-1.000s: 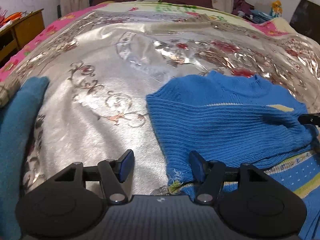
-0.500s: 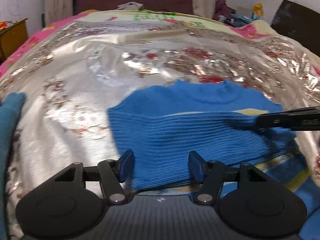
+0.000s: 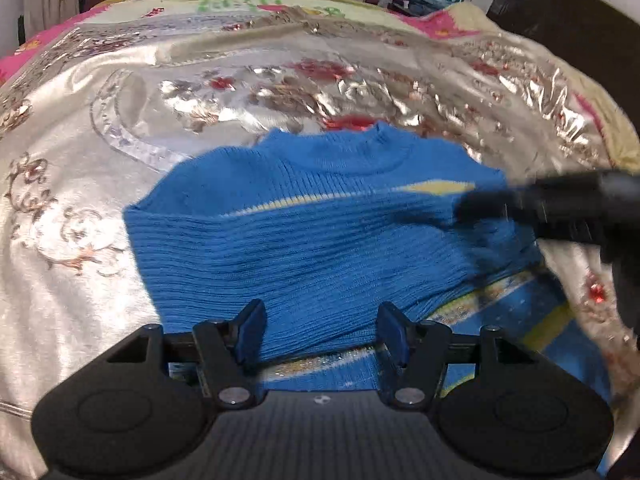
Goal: Fold small clothes
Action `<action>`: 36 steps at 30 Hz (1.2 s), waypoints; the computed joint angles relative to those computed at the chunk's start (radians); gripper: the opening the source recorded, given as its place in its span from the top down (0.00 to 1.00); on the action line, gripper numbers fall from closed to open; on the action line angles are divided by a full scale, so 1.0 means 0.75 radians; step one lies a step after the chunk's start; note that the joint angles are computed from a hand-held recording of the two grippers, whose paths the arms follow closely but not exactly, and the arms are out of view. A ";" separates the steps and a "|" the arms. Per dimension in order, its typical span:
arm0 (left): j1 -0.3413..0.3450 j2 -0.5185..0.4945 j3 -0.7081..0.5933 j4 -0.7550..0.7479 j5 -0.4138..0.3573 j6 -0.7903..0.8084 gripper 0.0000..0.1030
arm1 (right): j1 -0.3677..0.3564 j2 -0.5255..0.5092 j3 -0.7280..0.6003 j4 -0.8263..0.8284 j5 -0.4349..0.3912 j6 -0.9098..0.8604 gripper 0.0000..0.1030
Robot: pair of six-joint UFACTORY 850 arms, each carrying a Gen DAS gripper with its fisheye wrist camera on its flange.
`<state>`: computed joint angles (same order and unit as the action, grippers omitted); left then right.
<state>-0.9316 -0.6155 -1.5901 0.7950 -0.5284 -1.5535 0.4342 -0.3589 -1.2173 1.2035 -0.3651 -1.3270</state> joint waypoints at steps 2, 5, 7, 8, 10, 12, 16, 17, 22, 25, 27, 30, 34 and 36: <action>0.005 0.023 0.022 0.072 0.000 -0.090 0.37 | 0.011 -0.015 -0.009 -0.107 -0.048 0.070 0.83; 0.024 0.022 0.017 0.131 0.004 -0.179 0.37 | 0.012 -0.066 -0.051 -0.154 -0.107 0.156 0.80; 0.044 -0.010 -0.025 0.075 0.047 -0.112 0.37 | 0.003 -0.112 -0.094 -0.149 -0.187 0.212 0.80; 0.053 -0.036 -0.059 0.030 0.060 -0.047 0.37 | -0.002 -0.135 -0.121 -0.179 -0.230 0.246 0.80; 0.066 -0.097 -0.141 -0.062 0.051 0.092 0.37 | 0.004 -0.148 -0.135 -0.256 -0.260 0.285 0.80; 0.075 -0.148 -0.212 -0.140 0.007 0.183 0.37 | 0.006 -0.146 -0.134 -0.299 -0.285 0.297 0.80; 0.088 -0.184 -0.241 -0.149 -0.024 0.151 0.37 | 0.002 -0.123 -0.108 -0.318 -0.305 0.294 0.80; 0.087 -0.181 -0.233 -0.136 -0.021 0.129 0.37 | 0.002 -0.118 -0.102 -0.320 -0.304 0.292 0.80; 0.067 -0.153 -0.205 -0.118 -0.069 0.104 0.37 | 0.002 -0.078 -0.069 -0.313 -0.289 0.295 0.80; 0.050 -0.102 -0.136 -0.110 -0.084 0.082 0.37 | -0.021 -0.032 -0.022 -0.232 -0.272 0.253 0.80; 0.044 -0.082 -0.101 -0.123 -0.097 0.082 0.37 | -0.042 -0.016 -0.001 -0.186 -0.241 0.255 0.80; 0.028 -0.050 -0.052 -0.108 -0.095 0.040 0.37 | -0.064 -0.006 0.019 -0.246 -0.171 0.386 0.82; 0.001 0.005 0.005 -0.071 -0.115 -0.037 0.37 | -0.064 0.042 0.066 -0.442 -0.091 0.592 0.79; -0.020 0.051 0.057 -0.023 -0.127 -0.105 0.37 | -0.080 0.109 0.129 -0.345 -0.096 0.492 0.79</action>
<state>-0.9468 -0.5770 -1.5471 0.7774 -0.6235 -1.6326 0.3742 -0.2769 -1.1206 0.9448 -0.4372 -0.9577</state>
